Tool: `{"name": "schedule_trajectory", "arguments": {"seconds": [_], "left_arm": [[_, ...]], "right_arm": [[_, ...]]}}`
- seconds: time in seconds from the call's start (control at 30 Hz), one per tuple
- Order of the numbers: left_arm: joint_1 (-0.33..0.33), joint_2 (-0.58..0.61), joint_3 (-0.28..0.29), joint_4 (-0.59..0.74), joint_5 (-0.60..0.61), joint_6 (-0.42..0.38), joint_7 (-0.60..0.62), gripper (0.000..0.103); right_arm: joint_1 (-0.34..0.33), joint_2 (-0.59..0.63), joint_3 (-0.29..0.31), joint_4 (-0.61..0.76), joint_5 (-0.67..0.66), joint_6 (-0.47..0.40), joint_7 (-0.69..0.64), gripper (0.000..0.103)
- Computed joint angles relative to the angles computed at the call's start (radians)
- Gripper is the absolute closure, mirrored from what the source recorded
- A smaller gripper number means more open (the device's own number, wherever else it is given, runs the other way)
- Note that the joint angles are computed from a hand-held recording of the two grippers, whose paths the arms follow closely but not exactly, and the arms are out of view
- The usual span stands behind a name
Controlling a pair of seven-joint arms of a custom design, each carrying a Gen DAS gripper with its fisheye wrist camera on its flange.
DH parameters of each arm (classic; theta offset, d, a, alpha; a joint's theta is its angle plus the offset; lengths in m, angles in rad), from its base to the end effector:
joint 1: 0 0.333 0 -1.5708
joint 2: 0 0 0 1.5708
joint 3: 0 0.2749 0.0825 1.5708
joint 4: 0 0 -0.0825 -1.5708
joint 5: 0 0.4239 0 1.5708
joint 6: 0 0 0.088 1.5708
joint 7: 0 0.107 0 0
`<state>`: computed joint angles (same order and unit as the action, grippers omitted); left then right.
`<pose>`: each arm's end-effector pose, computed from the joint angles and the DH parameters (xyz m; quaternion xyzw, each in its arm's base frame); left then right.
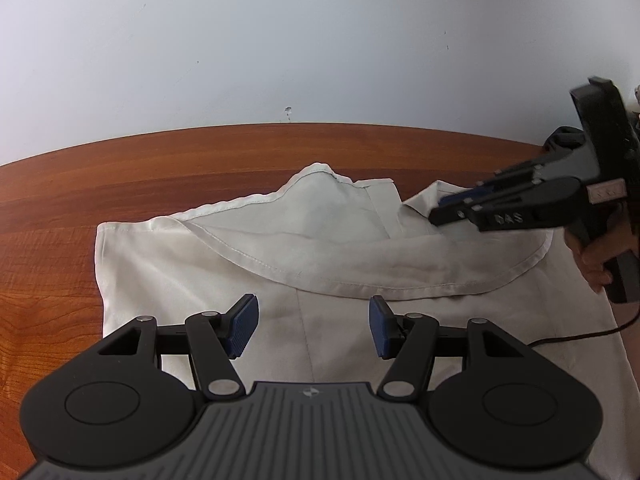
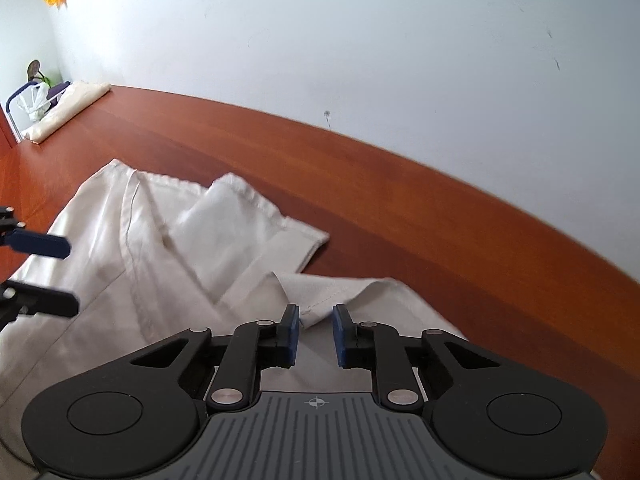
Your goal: Fold clothes
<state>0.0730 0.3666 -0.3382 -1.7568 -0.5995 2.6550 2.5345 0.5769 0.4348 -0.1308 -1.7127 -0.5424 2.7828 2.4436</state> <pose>0.6905 -0.1516 0.3674 -0.3884 0.8495 -0.3370 0.1179 0.6367 0.3407 0.3474 -0.6787 0.6435 -0.2272 0.2713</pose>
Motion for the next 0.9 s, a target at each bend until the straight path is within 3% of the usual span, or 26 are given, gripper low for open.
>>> {"name": "schedule_trajectory", "arguments": {"seconds": [0.23, 0.37, 0.6, 0.73, 0.9], "left_arm": [[0.003, -0.004, -0.001, -0.007, -0.001, 0.003, 0.006, 0.037], [0.006, -0.008, -0.005, -0.015, -0.013, 0.015, 0.024, 0.037], [0.005, -0.013, -0.002, -0.022, -0.02, 0.006, 0.028, 0.037], [0.002, -0.016, 0.003, -0.025, -0.021, 0.006, 0.026, 0.037], [-0.002, -0.016, 0.007, -0.024, -0.012, 0.005, 0.009, 0.037]], "right_arm": [[0.052, 0.086, -0.069, 0.131, -0.113, -0.033, 0.064, 0.081], [0.034, 0.098, -0.057, 0.158, -0.105, -0.009, 0.063, 0.079], [-0.023, 0.154, 0.022, 0.23, 0.04, -0.006, -0.189, 0.078], [-0.014, 0.202, 0.024, 0.299, 0.102, -0.039, -0.302, 0.078], [0.017, 0.249, 0.001, 0.382, 0.127, -0.143, -0.372, 0.079]]}}
